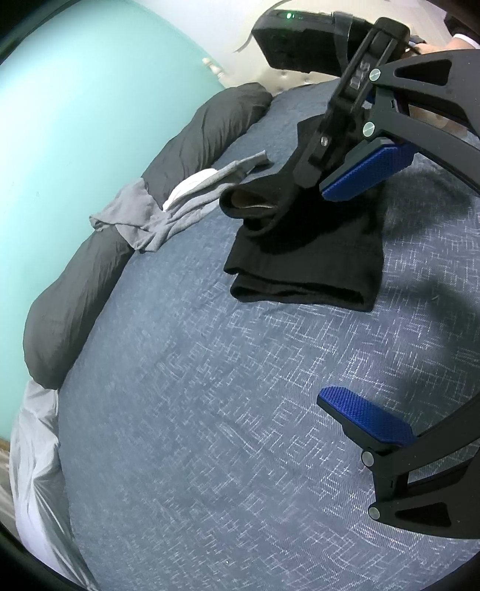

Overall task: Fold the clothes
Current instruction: 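Lower the folded end onto the garment and open the right gripper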

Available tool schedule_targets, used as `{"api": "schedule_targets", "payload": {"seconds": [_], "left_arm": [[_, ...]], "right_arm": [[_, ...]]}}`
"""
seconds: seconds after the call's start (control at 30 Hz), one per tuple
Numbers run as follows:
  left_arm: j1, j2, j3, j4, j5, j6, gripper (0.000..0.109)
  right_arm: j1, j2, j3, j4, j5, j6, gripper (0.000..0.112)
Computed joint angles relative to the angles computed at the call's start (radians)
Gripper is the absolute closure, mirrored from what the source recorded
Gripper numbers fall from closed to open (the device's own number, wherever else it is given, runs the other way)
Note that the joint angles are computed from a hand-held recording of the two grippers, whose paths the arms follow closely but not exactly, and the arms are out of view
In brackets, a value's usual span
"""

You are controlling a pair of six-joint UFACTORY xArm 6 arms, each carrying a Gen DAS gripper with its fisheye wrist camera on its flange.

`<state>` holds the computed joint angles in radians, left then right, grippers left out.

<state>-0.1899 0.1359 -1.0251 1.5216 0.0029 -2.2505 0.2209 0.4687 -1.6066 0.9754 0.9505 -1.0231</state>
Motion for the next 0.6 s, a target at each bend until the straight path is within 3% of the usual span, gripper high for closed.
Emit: {"api": "schedule_targets", "payload": {"seconds": [0.03,0.37,0.6], "left_arm": [[-0.001,0.002,-0.001,-0.002,-0.001,0.003,0.006],[-0.012,0.029,-0.034,0.011,-0.012,-0.004,0.006],[-0.027,0.053,-0.056,-0.045,-0.006,0.068,0.006]], "right_arm": [[-0.004,-0.005,0.003,0.011,0.009,-0.004,0.077],[-0.076,-0.017,-0.007,0.047,-0.046,0.049,0.075],[-0.111,0.003,-0.024,0.004,-0.096,0.089,0.075]]}}
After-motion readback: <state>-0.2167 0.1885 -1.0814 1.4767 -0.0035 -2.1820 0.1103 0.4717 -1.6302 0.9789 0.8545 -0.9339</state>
